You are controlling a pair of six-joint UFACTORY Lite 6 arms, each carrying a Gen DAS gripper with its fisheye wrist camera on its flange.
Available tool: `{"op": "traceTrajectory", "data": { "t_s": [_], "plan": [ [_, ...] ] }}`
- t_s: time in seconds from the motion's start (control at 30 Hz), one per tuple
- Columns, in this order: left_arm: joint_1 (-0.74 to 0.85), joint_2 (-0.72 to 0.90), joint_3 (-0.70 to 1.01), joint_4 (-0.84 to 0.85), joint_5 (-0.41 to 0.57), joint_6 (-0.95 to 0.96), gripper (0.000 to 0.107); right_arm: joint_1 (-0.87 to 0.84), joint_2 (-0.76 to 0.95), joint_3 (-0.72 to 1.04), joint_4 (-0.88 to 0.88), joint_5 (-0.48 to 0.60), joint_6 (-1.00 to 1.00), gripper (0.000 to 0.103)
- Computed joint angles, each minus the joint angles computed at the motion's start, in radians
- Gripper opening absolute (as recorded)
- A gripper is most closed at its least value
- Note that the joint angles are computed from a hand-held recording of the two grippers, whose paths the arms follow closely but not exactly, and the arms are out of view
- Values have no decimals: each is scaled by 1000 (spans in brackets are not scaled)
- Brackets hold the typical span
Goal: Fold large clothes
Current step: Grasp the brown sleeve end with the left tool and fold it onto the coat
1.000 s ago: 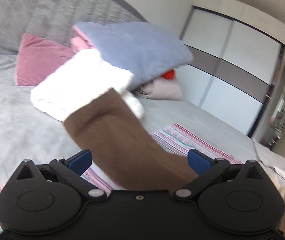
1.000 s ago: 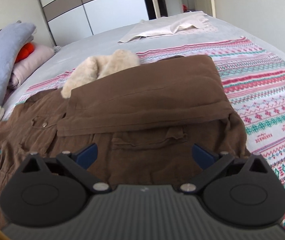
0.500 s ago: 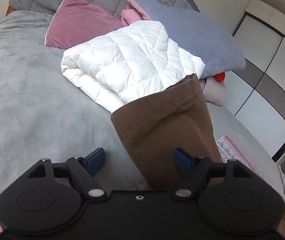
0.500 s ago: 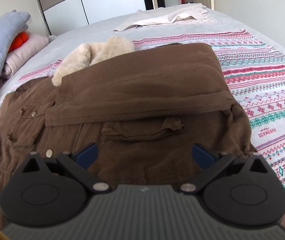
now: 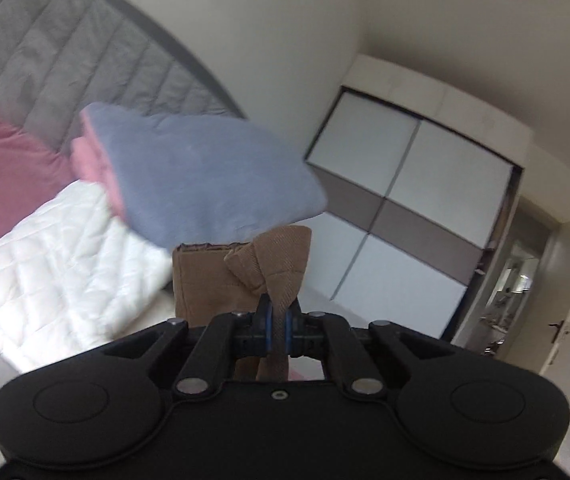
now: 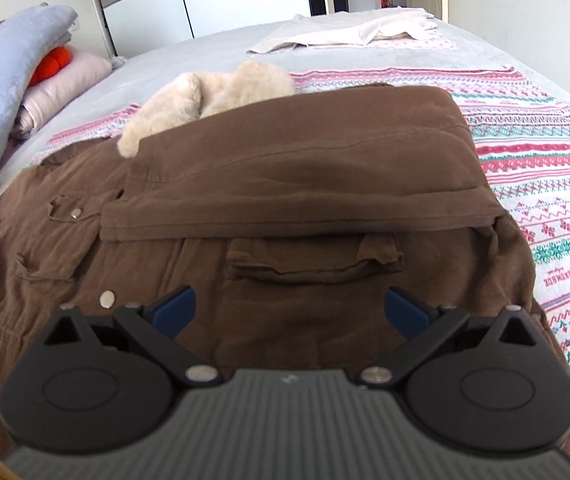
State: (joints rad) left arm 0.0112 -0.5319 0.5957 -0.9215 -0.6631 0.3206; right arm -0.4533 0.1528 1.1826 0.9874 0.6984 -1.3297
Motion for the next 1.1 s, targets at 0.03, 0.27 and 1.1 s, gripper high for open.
{"op": "traceTrajectory", "data": {
  "t_s": [0.03, 0.27, 1.1],
  "plan": [
    [-72, 16, 53, -29, -21, 50, 6, -7, 0, 4, 7, 10, -3, 102],
    [-519, 370, 520, -138, -111, 283, 6, -55, 38, 68, 31, 80, 25, 102],
    [-503, 830, 688, -319, 231, 476, 64, -133, 172, 245, 55, 227, 82, 102]
  ]
}}
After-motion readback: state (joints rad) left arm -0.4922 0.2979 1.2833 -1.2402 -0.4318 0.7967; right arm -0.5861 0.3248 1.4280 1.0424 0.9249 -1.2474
